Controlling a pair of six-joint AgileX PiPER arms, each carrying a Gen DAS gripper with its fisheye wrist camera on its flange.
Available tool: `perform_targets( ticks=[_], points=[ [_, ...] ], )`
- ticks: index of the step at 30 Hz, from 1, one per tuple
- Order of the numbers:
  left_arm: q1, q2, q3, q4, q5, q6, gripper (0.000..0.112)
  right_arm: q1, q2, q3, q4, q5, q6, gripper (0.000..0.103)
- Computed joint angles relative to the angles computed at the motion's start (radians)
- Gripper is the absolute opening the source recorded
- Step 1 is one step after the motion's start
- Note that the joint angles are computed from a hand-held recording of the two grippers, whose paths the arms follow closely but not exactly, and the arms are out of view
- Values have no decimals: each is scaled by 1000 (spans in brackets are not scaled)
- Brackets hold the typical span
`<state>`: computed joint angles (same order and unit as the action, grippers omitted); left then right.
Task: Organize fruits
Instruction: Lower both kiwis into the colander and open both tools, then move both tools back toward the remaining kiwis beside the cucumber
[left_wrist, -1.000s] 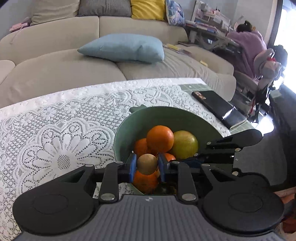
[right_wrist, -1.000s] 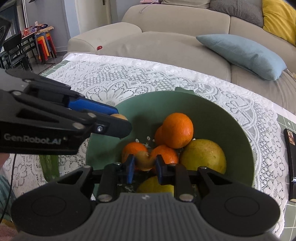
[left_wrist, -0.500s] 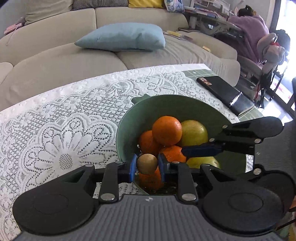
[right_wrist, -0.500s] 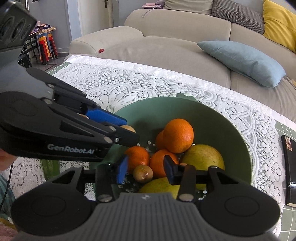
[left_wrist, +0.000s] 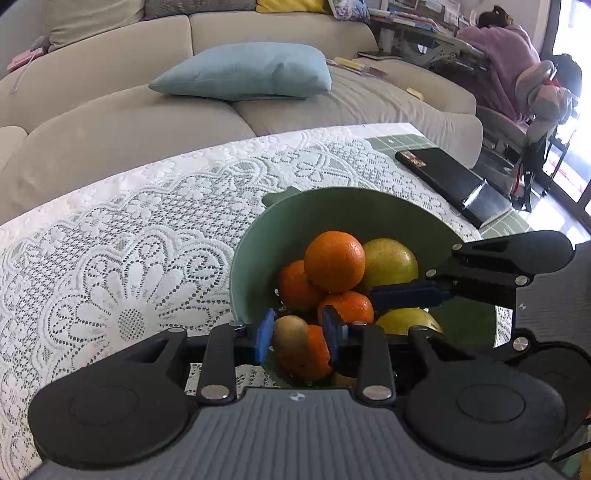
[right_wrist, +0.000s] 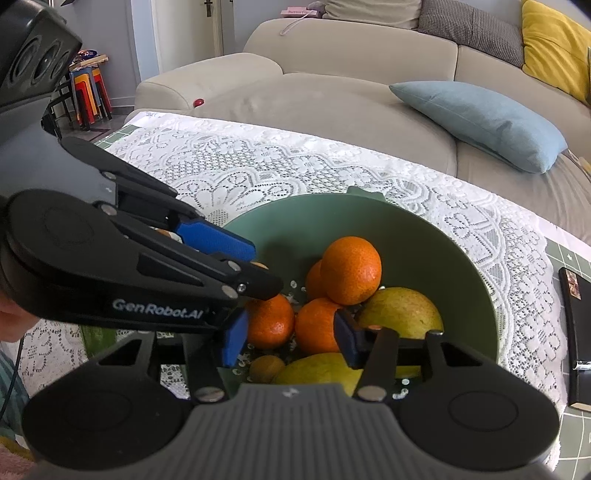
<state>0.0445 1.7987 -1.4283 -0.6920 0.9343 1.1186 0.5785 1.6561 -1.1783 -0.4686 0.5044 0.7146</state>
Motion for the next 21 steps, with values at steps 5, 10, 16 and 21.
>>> perform_targets(
  ticks=[5,10,16,21],
  points=[
    [38,-47,31,-58,7,47,38,3,-18,23,-62,-28,80,49],
    [88,-92,51,-92,-2,52,38,26,-50,62,-237,-65,282,50],
    [156,-131,78,-110,-57,43,39,85,-87,120,-611,-115,689,54],
    [233,-122,74,-118,-69,18,39,159,-78,126,-874,-102,991,60]
  ],
)
